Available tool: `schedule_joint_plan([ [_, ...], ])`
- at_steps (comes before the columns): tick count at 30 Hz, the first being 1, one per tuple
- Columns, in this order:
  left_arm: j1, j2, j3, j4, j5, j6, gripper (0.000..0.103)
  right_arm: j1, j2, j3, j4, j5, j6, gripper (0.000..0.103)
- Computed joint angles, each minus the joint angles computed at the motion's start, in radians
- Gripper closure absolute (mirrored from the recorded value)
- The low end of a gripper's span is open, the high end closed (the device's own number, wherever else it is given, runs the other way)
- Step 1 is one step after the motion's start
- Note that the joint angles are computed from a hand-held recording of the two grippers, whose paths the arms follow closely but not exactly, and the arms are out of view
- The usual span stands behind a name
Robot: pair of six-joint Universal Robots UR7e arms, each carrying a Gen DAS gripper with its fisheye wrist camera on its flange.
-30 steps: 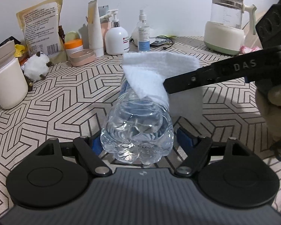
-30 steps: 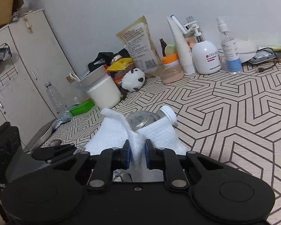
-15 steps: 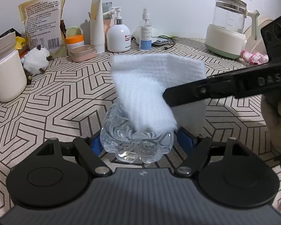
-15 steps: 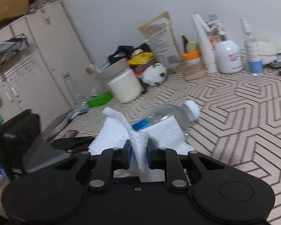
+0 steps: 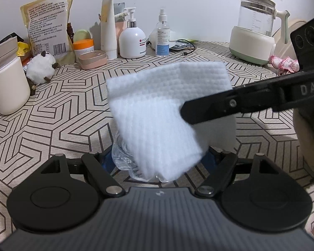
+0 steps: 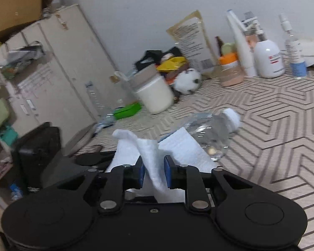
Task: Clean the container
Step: 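Rub the wipe back and forth over the bottle shoulder with the right tool, then sweep the wipe across the bottle body with the right tool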
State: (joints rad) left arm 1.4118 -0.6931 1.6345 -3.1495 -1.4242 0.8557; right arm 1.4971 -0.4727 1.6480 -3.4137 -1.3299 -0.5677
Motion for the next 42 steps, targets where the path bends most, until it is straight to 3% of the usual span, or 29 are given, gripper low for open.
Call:
schedule_joint_plan([
  [7, -0.003, -0.015, 0.028, -0.015, 0.000, 0.003, 0.025, 0.015, 0.038, -0.026, -0.162, -0.155, 0.093, 0.074],
  [14, -0.005, -0.032, 0.049, -0.008, -0.001, -0.019, 0.025, 0.015, 0.033, -0.029, -0.112, -0.128, 0.055, 0.077],
  [24, -0.013, -0.033, 0.056, -0.013, 0.008, -0.025, 0.024, -0.001, 0.004, -0.005, -0.015, -0.012, 0.019, 0.075],
  [28, -0.011, -0.031, 0.050, -0.007, 0.008, -0.023, 0.024, -0.015, -0.010, 0.001, 0.054, 0.072, 0.006, 0.069],
  [42, -0.006, -0.015, 0.019, 0.011, 0.003, -0.019, 0.023, -0.012, 0.000, -0.006, 0.031, 0.059, 0.014, 0.073],
])
